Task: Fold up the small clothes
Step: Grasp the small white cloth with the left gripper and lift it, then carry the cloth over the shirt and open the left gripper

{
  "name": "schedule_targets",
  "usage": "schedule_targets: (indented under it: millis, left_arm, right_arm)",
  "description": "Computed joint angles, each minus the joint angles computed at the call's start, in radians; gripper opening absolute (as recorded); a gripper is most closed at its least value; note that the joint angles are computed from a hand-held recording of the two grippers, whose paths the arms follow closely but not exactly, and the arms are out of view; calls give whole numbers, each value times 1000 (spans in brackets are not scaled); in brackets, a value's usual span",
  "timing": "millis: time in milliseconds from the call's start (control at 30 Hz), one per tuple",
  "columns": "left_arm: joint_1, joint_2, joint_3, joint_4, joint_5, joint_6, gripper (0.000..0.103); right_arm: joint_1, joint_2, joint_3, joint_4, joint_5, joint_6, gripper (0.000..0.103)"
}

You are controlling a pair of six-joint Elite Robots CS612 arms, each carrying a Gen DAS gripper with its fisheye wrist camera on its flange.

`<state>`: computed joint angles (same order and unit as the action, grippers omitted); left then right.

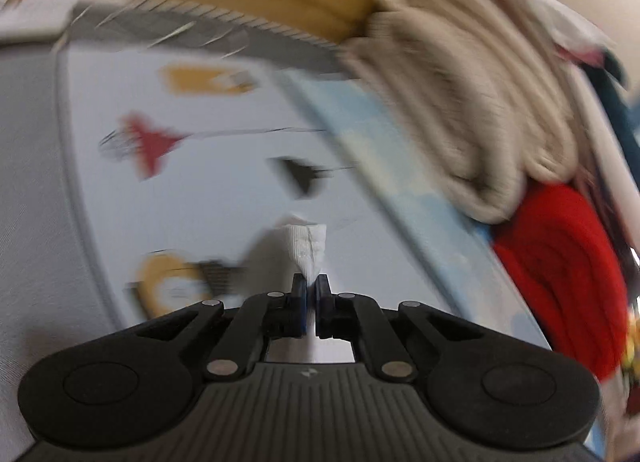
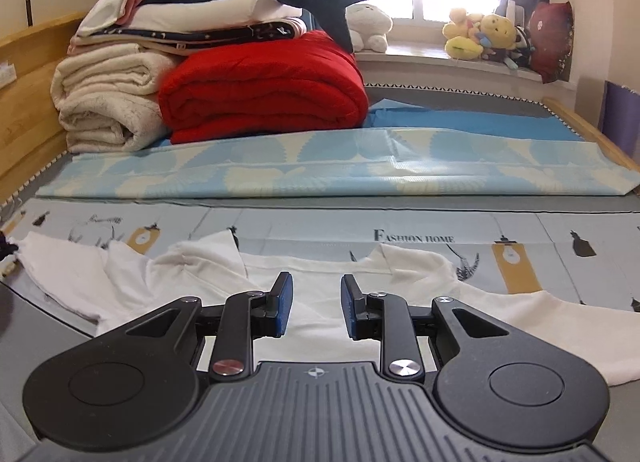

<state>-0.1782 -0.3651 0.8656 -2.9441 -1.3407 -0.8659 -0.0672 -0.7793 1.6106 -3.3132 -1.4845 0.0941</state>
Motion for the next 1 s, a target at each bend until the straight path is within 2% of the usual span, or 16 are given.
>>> schedule_targets:
  millis: [100,167,267,400,467,567,700,833,867,933,1000]
  left_arm:
    - [-39,-54,26,2,2,153,3]
    - [-66,-101,78,-43,-2,218,3]
    - [-105,-175,182,-144,-76,252,3]
    - [-159,-230,295,-259,-178,216,3]
    - [-186,-236,311,-243,-200,254,3]
    - [-221,-227,292,-158,-248,331,3]
    - [-258,-199,255,-82,-320,407,3]
    - [-305,-170,227,-54,-339,463,3]
    - [-313,-163,223,-63,-363,474,3]
    - [-327,-153,221,-76,-456,512,3]
    - [-327,-138,194,-23,-570,555,5]
  right_arm:
    - [1,4,-11,-16,6,9,30]
    - [0,6,-17,-22,16,24,30]
    - [-5,3,-19,-41,34,55,30]
    - [-18,-8,-9,-58,56,122,30]
    - [-22,-18,1,-46,45,156,31]
    - [-26,-37,23,-2,-1,193,31]
    - [-50,-59,64,27,34,230,31]
    - [-55,-68,84,92,2,225,31]
    - [-57,-68,84,112,2,235,31]
    - [-60,-64,81,143,9,261,31]
    - [-60,-56,75,164,7,269,31]
